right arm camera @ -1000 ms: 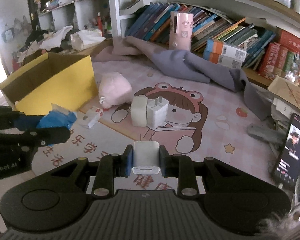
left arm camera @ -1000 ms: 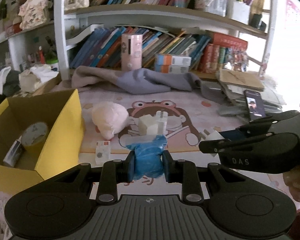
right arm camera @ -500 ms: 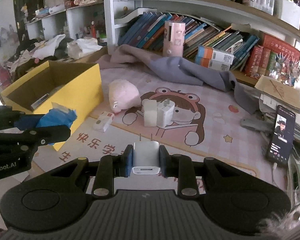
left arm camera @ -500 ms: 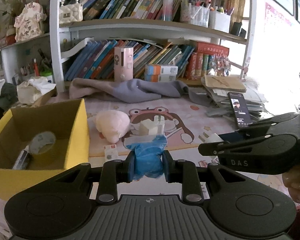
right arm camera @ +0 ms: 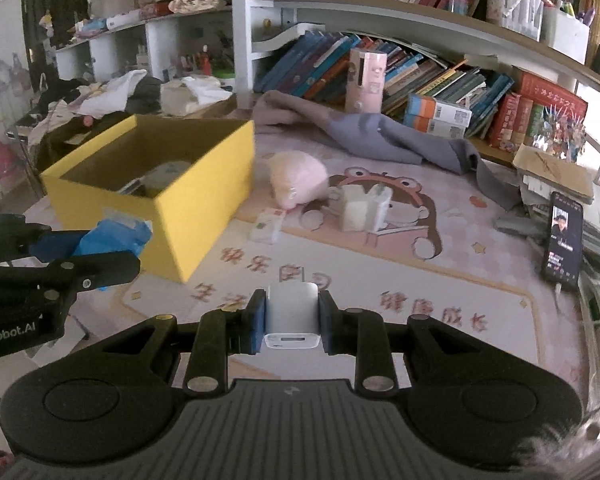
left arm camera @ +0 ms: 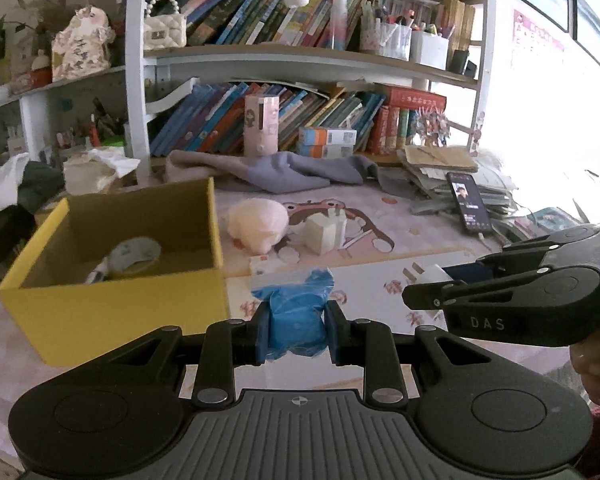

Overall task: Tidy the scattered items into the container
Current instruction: 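Lift the blue toy and white charger and carry them toward the yellow box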

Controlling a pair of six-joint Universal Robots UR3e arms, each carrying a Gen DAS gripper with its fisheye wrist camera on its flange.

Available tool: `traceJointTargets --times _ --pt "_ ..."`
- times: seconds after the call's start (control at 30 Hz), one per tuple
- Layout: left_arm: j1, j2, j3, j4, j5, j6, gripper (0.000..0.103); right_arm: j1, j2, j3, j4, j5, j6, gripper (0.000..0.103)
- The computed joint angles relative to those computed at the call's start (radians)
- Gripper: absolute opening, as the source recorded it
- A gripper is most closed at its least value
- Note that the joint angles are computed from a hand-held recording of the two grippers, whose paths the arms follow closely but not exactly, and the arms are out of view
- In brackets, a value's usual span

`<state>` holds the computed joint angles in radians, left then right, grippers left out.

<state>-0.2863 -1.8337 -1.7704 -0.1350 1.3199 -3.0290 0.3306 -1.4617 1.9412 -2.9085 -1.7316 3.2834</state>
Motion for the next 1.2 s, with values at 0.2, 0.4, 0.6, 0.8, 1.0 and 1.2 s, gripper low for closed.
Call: traceJointTargets --times 0.2,0.4,0.6,0.8,1.0,1.2 --pt "0.091 0.146 -0.175 0.001 -0.069 0.070 0.026 0.145 0.048 -0.039 0.017 -0.089 0.108 0.025" --pt "0.168 0.254 -0.285 -0.029 -0.121 0.112 0.026 0.230 0.099 -0.107 0.057 -0.131 0.158 0.025" --pt "0.233 0.311 -0.343 -0.046 -0.147 0.125 0.026 0.274 0.152 -0.183 0.095 -0.139 0.169 0.025" --pt "0.281 0.354 -0.382 -0.061 -0.156 0.134 0.026 0.297 0.207 -0.261 0.118 -0.128 0.149 0.025" --pt "0.288 0.353 -0.375 -0.054 -0.134 0.112 0.026 0.295 0.249 -0.329 0.137 -0.102 0.106 0.025" --pt "0.271 0.302 -0.332 -0.026 -0.100 0.079 0.026 0.271 0.279 -0.373 0.123 -0.073 0.038 0.025"
